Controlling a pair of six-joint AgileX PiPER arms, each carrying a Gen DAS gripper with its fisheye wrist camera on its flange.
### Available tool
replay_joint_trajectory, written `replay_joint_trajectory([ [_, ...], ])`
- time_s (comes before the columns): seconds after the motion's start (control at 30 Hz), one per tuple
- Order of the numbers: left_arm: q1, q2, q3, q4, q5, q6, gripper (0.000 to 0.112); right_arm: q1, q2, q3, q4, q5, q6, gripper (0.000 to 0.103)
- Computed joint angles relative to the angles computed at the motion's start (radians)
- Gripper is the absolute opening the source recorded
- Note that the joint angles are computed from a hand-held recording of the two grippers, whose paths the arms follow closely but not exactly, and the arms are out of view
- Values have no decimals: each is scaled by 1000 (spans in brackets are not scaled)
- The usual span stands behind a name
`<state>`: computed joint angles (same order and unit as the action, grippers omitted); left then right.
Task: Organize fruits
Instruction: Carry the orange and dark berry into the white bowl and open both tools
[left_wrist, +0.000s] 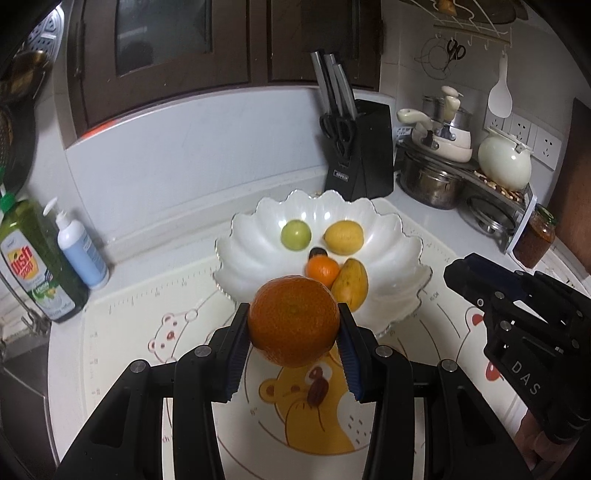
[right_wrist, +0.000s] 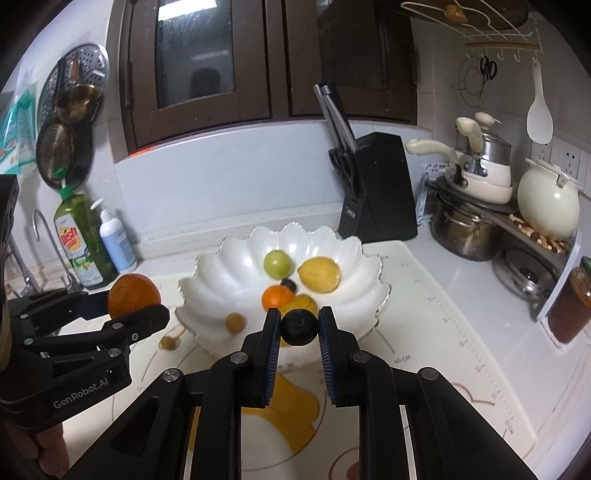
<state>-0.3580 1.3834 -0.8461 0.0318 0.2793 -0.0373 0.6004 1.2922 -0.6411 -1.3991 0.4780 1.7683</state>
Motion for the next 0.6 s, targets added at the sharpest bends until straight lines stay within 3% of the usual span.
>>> replay_joint_trajectory([
  [0.6, 16, 204, -163, 48, -57, -33, 44, -180, 154, -130, -47, -131, -21, 22],
])
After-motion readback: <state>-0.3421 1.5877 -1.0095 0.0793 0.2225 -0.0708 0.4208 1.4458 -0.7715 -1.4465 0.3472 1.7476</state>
